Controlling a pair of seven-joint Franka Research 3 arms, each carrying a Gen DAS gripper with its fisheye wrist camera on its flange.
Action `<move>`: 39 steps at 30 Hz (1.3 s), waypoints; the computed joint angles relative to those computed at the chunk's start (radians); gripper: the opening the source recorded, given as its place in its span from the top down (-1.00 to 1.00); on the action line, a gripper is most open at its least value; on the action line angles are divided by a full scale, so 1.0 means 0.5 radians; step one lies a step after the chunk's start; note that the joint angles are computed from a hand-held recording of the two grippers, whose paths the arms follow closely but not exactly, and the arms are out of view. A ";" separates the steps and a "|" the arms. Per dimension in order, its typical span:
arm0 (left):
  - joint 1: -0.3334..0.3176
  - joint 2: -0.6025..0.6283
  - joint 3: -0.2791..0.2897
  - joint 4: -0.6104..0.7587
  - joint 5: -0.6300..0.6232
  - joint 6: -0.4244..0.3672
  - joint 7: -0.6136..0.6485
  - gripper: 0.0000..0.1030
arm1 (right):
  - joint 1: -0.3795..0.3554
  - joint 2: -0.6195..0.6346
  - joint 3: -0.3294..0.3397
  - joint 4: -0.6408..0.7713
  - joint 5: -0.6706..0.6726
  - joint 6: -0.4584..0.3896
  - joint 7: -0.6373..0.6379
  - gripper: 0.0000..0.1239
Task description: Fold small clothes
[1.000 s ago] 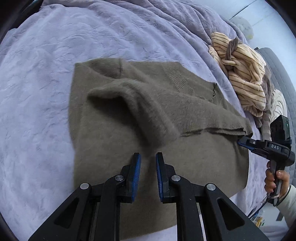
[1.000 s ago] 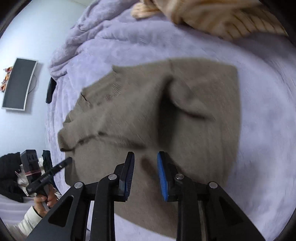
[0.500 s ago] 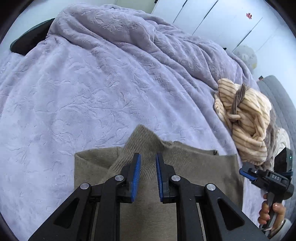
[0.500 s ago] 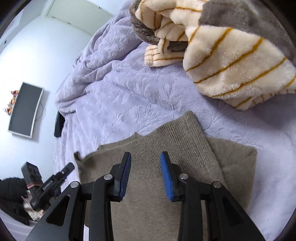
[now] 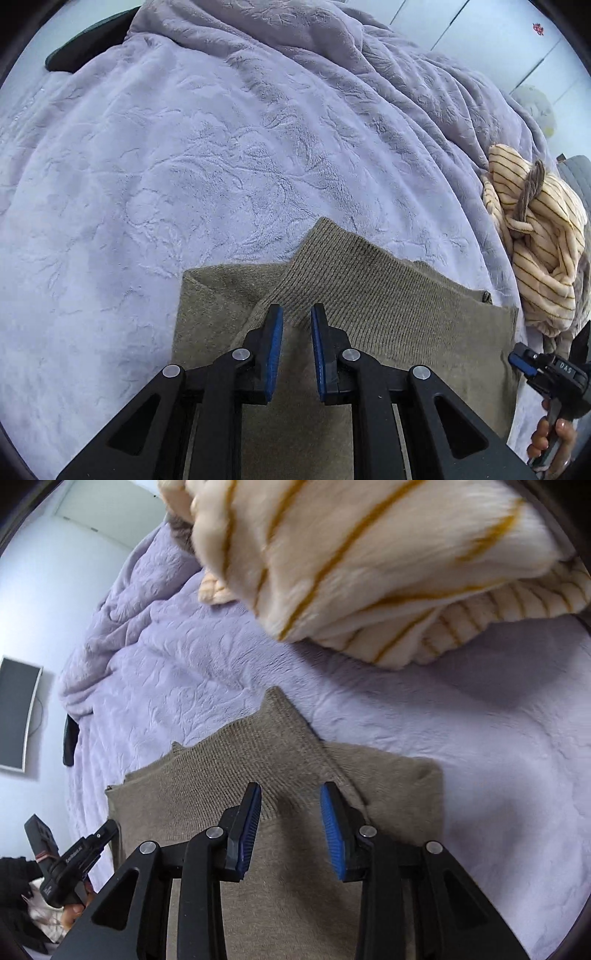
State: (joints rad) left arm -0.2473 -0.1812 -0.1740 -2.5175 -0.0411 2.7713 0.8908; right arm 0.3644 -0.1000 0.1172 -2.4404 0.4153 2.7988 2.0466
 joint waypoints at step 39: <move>-0.650 -0.969 -0.236 -0.236 -0.034 -1.042 -0.524 -0.81 | 0.347 -0.969 0.325 -0.357 -0.224 -0.902 0.494 -0.66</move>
